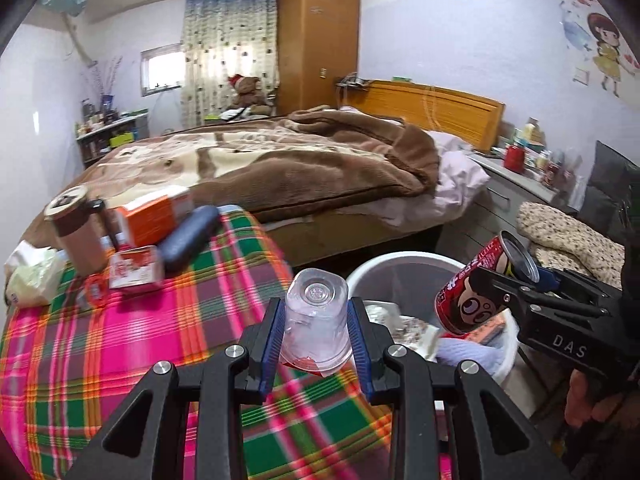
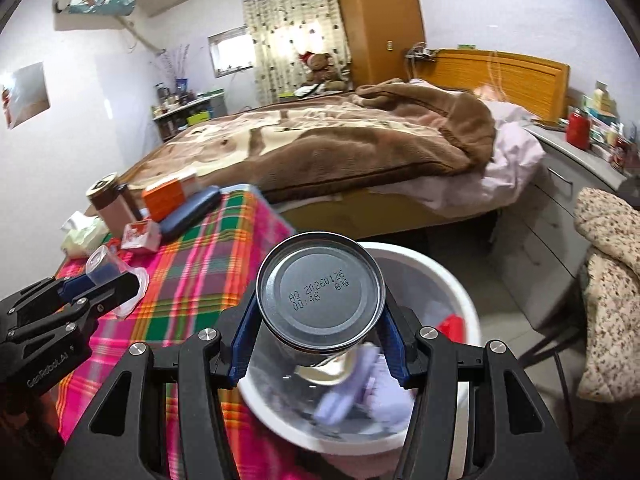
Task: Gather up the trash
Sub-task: 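Lift and carry the clear cup and red can over the bin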
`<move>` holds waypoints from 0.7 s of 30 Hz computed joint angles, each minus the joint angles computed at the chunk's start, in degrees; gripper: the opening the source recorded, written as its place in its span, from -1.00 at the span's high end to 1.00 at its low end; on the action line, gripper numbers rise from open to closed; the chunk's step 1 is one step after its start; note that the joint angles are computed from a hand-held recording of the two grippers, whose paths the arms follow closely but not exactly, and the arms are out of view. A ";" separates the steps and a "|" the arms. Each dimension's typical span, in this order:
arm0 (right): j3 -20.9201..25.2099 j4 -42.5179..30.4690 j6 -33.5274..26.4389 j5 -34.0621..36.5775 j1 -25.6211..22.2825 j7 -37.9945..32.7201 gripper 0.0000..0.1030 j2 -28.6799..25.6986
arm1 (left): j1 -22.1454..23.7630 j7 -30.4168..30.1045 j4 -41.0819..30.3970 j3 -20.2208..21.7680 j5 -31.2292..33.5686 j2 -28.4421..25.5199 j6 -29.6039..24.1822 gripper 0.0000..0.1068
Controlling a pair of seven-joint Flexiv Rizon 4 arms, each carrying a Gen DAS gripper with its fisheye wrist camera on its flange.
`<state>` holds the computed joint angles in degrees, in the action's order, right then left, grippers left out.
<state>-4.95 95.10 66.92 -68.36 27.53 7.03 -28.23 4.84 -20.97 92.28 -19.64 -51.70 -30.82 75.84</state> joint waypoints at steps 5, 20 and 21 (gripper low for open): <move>0.40 1.39 -0.83 1.86 -1.14 -1.25 -0.07 0.72 | -1.76 -0.83 -0.26 0.08 1.54 -0.64 -1.20 0.39; 1.68 4.48 -1.42 10.39 -3.26 -8.51 -0.08 1.51 | -5.37 -7.26 -3.25 1.40 10.45 -4.30 -4.42 0.39; 1.51 4.66 -1.28 10.60 -3.18 -8.51 -0.08 1.59 | -5.53 -8.04 -3.62 1.66 10.96 -4.52 -4.80 0.38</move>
